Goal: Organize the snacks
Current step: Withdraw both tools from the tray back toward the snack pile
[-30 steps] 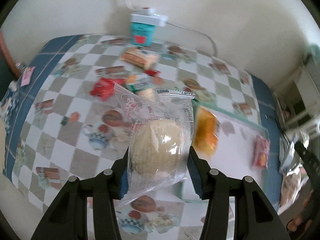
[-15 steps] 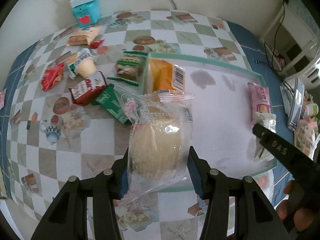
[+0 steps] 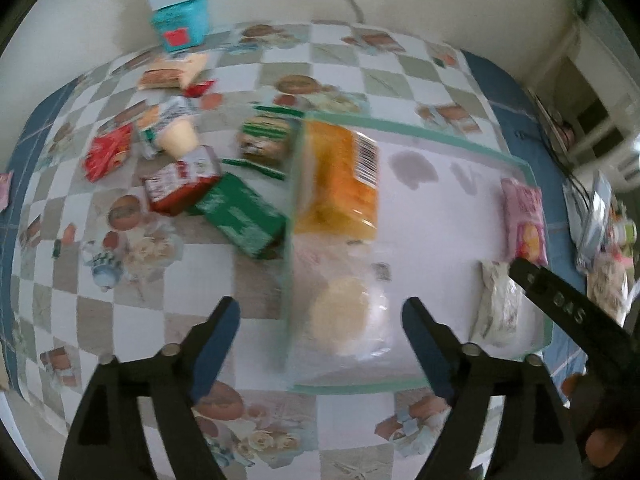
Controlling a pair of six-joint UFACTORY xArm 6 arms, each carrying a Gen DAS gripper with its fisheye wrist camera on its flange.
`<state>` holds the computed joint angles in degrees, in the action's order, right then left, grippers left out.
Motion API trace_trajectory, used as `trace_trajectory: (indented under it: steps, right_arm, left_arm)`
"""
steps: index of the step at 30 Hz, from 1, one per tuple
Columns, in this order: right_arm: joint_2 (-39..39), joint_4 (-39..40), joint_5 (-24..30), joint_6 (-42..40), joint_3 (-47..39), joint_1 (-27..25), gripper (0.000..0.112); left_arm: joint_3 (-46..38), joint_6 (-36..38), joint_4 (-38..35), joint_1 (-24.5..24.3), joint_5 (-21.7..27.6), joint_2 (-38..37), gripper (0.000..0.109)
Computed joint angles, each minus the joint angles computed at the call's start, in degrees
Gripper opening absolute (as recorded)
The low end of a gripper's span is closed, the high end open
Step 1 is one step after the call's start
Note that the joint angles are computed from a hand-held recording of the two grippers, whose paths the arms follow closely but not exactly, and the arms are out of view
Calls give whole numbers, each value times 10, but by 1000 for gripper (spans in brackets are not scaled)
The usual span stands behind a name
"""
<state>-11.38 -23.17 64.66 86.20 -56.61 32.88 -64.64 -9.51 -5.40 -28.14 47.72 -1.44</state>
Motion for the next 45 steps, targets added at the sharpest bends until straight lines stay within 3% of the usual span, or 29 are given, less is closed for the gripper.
trace_trajectory:
  steps: [3, 5, 8, 15, 21, 29, 45]
  right_arm:
    - [13, -12, 5, 4, -18, 10, 96]
    - [24, -13, -6, -3, -26, 15, 99]
    - [41, -15, -31, -11, -42, 23, 103]
    - [114, -26, -52, -43, -124, 56, 103]
    - [159, -25, -62, -55, -178, 72, 103]
    - [220, -9, -59, -82, -247, 81, 103]
    - [287, -19, -78, -112, -325, 52, 103]
  left_arm:
    - [1, -39, 20, 26, -6, -4, 86]
    - [0, -70, 32, 46, -7, -5, 97]
    - [-7, -103, 30, 85, -1, 0, 99]
    - [-4, -204, 112, 156, 5, -4, 99]
    - [4, -233, 140, 193, -2, -13, 99]
    - [-19, -251, 160, 205, 13, 11, 99]
    - [-130, -208, 119, 199, 11, 109, 99]
